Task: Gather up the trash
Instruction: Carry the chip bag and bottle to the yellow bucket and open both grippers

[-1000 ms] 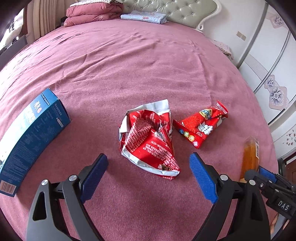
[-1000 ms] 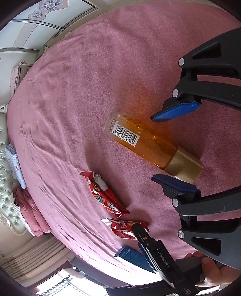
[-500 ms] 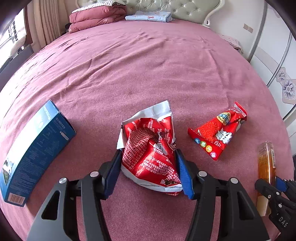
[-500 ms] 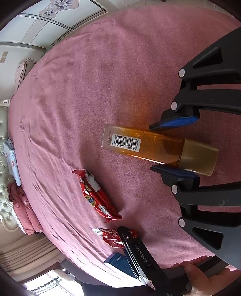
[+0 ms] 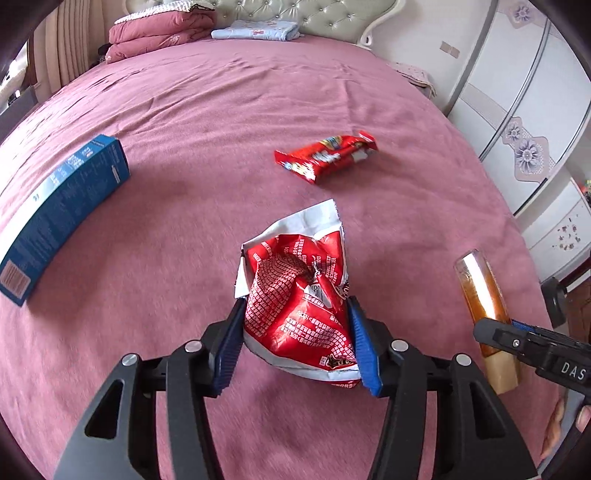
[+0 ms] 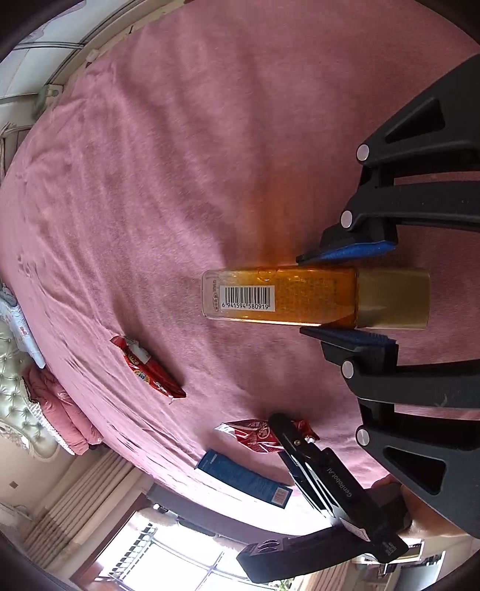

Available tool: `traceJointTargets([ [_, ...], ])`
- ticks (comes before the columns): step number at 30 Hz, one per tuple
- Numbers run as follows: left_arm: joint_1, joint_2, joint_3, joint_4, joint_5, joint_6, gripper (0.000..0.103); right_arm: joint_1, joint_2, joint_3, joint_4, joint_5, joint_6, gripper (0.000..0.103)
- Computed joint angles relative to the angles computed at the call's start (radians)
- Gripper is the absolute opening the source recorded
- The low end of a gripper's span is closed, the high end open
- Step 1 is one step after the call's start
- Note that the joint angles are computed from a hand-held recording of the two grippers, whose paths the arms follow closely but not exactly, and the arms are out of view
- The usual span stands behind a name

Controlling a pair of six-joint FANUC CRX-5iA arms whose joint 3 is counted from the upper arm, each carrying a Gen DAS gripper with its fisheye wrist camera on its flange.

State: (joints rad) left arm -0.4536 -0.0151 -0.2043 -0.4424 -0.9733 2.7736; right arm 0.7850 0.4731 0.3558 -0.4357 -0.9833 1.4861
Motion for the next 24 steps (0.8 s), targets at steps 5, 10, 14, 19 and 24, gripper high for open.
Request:
traceJointTargets([
  [5, -0.093, 0.0, 0.013, 0.009, -0.002, 0.05, 0.053, -0.035, -0.117, -0.141, -0.045, 0.028, 0.039, 0.031],
  [10, -0.18, 0.037, 0.066, 0.016, 0.004, 0.084, 0.053, -0.077, -0.23, -0.254, -0.078, 0.05, 0.096, 0.031],
  [14, -0.242, 0.101, 0.156, 0.011, -0.01, 0.077, 0.053, -0.122, -0.307, -0.316, -0.091, 0.052, 0.149, 0.031],
  [19, -0.288, 0.19, 0.28, 0.031, -0.005, 0.021, 0.054, -0.191, -0.38, -0.367, -0.091, 0.054, 0.197, 0.031],
  [24, -0.315, 0.299, 0.436, 0.055, -0.022, -0.065, 0.054, -0.27, -0.429, -0.401, -0.077, 0.056, 0.243, 0.031],
])
